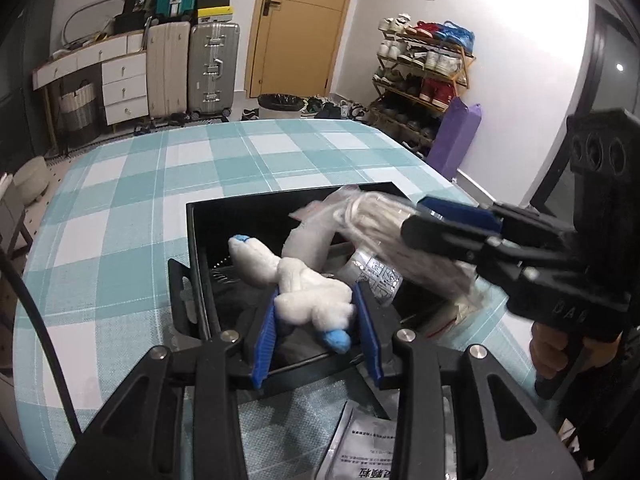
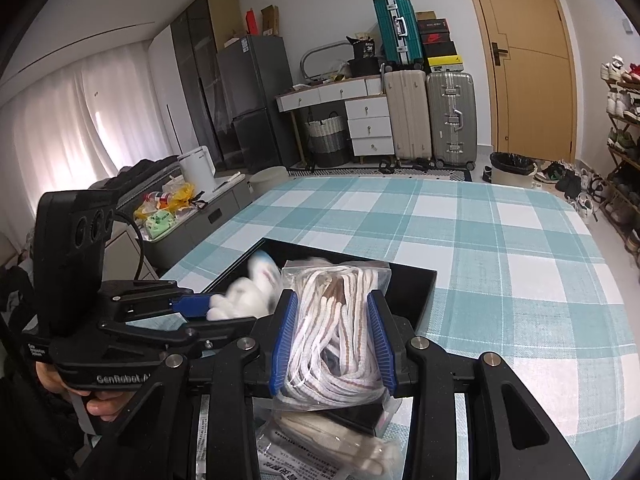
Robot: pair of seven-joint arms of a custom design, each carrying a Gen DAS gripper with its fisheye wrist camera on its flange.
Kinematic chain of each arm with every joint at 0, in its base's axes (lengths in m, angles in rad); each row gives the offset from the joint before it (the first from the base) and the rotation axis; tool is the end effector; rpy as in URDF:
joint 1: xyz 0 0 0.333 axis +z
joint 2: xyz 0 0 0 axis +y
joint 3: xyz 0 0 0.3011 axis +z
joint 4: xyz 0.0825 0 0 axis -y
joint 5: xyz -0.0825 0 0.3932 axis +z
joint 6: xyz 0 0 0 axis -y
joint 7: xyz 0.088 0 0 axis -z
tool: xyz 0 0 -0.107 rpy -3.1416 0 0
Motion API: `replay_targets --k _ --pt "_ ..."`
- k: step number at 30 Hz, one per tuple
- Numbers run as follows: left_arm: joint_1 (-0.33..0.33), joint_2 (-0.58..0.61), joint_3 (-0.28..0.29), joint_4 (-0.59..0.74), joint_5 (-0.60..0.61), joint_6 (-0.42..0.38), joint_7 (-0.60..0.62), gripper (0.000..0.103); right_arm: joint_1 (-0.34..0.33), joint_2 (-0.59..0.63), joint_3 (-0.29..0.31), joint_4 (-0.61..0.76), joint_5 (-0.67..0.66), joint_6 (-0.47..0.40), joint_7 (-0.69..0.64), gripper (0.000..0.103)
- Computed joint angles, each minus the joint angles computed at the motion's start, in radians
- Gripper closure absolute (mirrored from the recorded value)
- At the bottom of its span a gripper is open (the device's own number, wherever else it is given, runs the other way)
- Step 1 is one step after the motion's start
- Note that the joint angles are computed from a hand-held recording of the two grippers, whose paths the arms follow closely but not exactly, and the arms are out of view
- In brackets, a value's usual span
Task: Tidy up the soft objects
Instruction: 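Carry the plush toy with the left gripper while the right carries the rope bag over the box, then release the plush toy into the box with the left gripper while the right releases the rope bag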
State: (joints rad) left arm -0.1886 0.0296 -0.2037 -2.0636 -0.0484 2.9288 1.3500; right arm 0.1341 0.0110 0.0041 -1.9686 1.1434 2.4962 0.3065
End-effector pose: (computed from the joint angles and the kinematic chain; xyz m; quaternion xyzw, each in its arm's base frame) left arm 0.5667 -0.2300 0.5006 -0.6042 0.6855 -0.3680 0.1719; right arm 0.6023 0.0783 0.4998 -0.7821 0.4019 -0.1158 0.4620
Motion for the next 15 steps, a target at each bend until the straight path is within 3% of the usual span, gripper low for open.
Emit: replay_targets --k 15 --pt "-0.006 -0.029 -0.002 -0.020 -0.020 -0.032 -0.008 0.068 -0.003 0.027 0.012 0.015 -0.038 0.003 0.018 0.067"
